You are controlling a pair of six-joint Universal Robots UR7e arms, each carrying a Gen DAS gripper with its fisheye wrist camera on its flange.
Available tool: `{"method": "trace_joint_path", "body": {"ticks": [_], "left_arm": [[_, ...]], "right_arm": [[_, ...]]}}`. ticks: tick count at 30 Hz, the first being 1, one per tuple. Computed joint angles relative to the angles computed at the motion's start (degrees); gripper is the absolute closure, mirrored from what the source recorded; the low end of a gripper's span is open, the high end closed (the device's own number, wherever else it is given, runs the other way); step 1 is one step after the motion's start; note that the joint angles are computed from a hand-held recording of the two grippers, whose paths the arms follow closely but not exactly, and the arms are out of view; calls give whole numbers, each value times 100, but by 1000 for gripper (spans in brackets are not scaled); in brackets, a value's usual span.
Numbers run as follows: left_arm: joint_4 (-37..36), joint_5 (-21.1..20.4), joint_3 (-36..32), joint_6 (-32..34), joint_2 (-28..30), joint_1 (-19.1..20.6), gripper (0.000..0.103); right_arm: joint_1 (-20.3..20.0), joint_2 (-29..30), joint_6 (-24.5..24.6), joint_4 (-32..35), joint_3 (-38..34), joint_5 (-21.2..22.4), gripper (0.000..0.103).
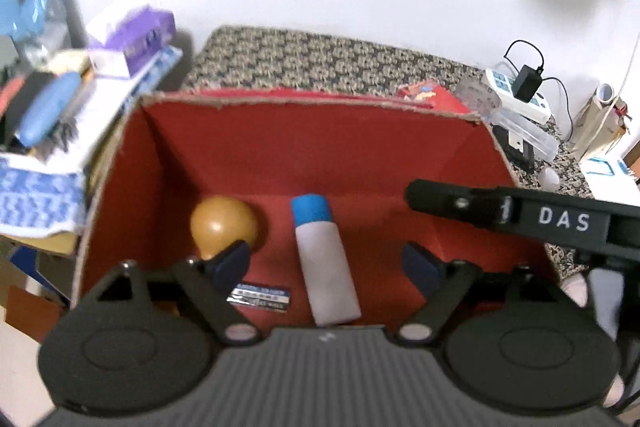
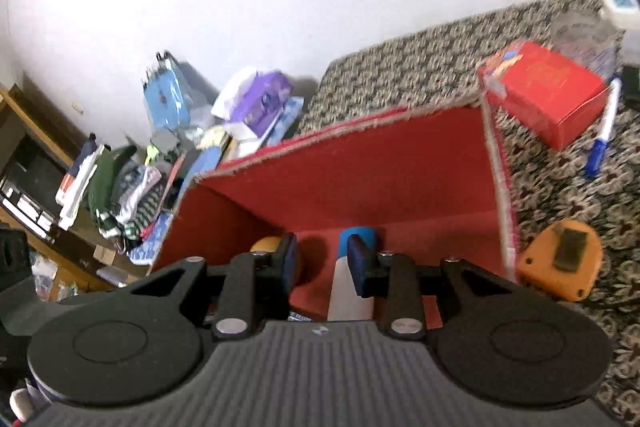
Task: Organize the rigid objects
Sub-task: 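Lower the bottle upright into the red box and open the right tool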
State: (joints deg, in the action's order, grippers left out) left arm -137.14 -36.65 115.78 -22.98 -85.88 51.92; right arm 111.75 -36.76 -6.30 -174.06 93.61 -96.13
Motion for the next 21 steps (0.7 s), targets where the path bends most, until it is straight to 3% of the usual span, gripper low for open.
{"method": "trace_joint_path", "body": {"ticks": [8,21], "left_arm": [[687,914,154,-632,-93,-555,8],[2750,1443,158,-2542,-318,-1268,1]], "right_arm": [[157,-401,-206,-805,607,-286,89],[268,-957,-715,-1337,1336,-500,89]]}}
